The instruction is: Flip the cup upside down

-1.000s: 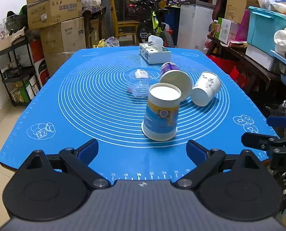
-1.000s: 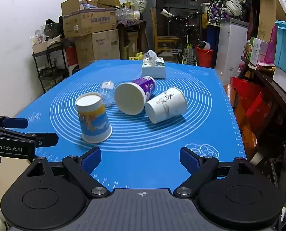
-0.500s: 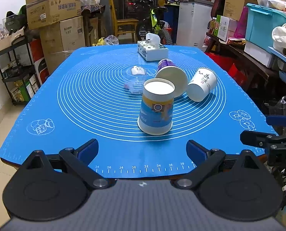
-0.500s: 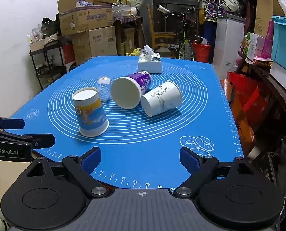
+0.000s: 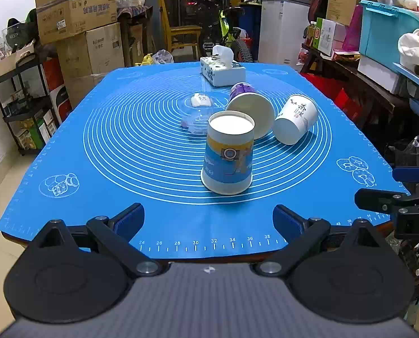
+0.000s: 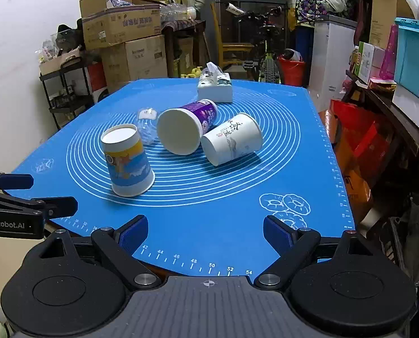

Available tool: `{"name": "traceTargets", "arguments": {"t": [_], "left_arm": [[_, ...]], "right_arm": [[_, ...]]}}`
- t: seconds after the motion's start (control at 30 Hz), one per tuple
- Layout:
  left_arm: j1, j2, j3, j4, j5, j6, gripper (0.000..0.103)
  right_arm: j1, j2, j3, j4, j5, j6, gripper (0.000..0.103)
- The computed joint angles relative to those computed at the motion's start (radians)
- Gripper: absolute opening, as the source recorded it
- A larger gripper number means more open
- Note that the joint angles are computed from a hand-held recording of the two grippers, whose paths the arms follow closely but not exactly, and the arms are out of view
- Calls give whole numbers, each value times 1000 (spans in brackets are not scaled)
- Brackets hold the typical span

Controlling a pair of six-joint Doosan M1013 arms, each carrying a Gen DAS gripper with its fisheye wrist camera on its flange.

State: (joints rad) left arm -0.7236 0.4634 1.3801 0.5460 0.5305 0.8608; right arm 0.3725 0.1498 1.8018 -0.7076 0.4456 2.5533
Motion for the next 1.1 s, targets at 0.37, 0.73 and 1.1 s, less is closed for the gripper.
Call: {"name": "traceTargets", "arguments": {"t": [0.37, 0.73, 1.1], "left_arm": [[-4, 2, -3, 7, 7, -1, 97], [-5, 3, -5, -1, 9, 10, 97], [-6, 5, -8, -6, 12, 16, 97]], "right_arm": [[-2, -1, 4, 3, -7, 2, 90], [-4, -4, 7, 4, -11, 6, 90], [-5, -4, 7, 10, -12, 2, 90]]}}
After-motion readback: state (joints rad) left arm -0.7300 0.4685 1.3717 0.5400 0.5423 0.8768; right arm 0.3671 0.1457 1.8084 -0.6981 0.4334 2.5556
